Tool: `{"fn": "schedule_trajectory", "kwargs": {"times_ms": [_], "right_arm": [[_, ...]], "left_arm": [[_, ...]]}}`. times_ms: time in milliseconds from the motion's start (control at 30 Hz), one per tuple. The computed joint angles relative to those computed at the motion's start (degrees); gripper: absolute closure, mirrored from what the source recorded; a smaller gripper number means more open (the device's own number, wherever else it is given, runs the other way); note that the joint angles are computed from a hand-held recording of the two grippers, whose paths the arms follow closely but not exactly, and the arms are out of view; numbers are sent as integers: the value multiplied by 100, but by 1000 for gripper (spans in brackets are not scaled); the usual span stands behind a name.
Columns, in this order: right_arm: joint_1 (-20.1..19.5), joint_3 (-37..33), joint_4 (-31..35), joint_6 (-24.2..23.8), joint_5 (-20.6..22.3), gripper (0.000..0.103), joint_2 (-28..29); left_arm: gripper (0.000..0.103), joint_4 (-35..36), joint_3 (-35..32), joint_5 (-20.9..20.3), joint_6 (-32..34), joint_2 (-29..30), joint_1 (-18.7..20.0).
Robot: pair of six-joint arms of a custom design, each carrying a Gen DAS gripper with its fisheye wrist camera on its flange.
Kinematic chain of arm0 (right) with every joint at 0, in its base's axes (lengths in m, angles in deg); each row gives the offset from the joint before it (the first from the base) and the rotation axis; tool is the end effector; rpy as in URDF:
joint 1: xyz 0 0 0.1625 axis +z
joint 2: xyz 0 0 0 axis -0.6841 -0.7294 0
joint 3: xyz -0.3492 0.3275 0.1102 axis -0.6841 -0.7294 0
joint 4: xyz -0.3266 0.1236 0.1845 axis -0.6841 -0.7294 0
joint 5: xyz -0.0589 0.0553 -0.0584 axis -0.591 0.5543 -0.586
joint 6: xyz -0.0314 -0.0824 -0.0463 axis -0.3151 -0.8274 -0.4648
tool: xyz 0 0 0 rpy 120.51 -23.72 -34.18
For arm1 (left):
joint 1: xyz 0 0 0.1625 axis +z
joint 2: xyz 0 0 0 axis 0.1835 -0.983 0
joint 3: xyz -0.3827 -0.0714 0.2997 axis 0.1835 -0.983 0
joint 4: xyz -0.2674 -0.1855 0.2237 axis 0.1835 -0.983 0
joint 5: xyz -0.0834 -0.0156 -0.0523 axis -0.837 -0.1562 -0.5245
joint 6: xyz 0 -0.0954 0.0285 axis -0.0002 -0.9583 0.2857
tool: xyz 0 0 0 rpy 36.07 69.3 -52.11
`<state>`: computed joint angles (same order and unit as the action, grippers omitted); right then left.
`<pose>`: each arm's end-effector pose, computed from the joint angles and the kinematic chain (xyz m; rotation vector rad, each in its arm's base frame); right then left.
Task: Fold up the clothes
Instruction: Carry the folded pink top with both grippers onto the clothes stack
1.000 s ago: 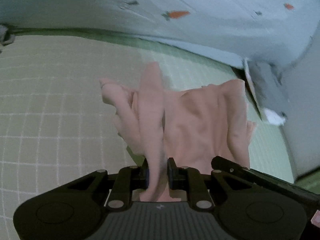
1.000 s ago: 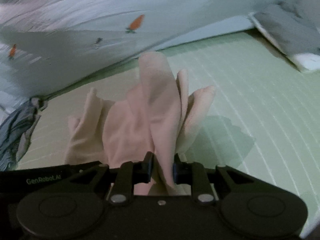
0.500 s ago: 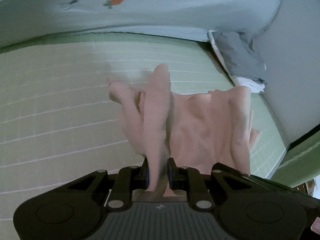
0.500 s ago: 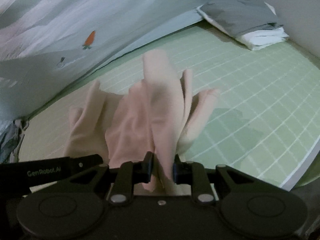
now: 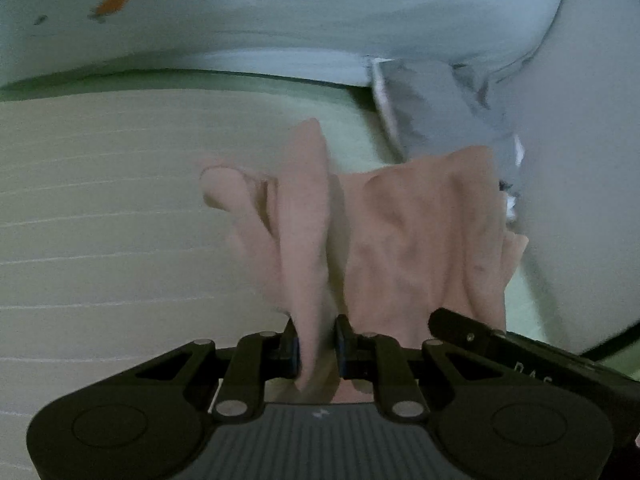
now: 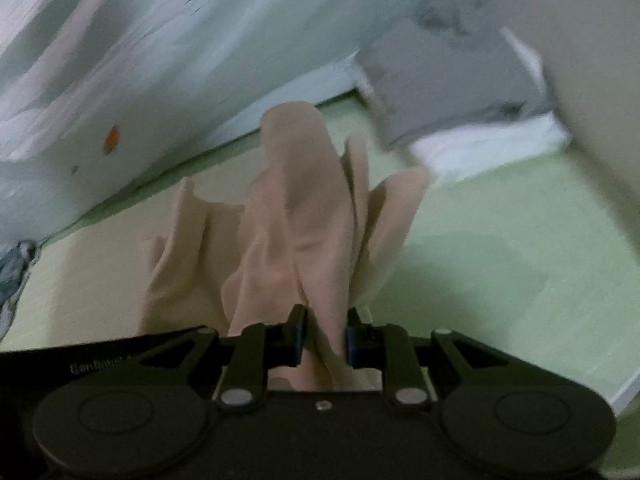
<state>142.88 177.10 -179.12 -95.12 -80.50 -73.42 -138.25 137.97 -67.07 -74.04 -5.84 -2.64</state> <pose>0.1343 -0.2489 0.2898 0.4376 -2.4881 0.8535 -0.3505 -0.2514 0.0209 -0.0560 2.5285 -0.9642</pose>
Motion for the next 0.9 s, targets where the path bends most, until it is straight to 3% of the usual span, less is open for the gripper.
{"fn": "schedule_trajectory", "kwargs": {"times_ms": [100,233,333,467,567,800,900], "right_arm": [[-624,-566,621,-957,507,83,-633],[-1149,-1355,961,-1472,1125,83,-733],[-1215,-2022,981,-1755,1341,83,-470],[-1132,-2844,501,-2373,1452,82,171],[-1129,-3418,251,-2306,1452,75,696],[-1264,-4708,354,-1809,237,71,2228],[-1311,-4761,21,-2176,220,71,2536]], "left_arm": [[85,-417,-652,346,712,445,374],[85,-1047,-1571,794,2171,921,904],[85,-1539,-2258,983,3218,1189,1303],[85,-2182,-3234,1076,4637,1569,1783],[83,-2575,-3955,1046,5564,1854,2132],[81,-2015,-4687,934,5273,2302,2953],[71,-1808,-4845,789,5055,2437,3237]]}}
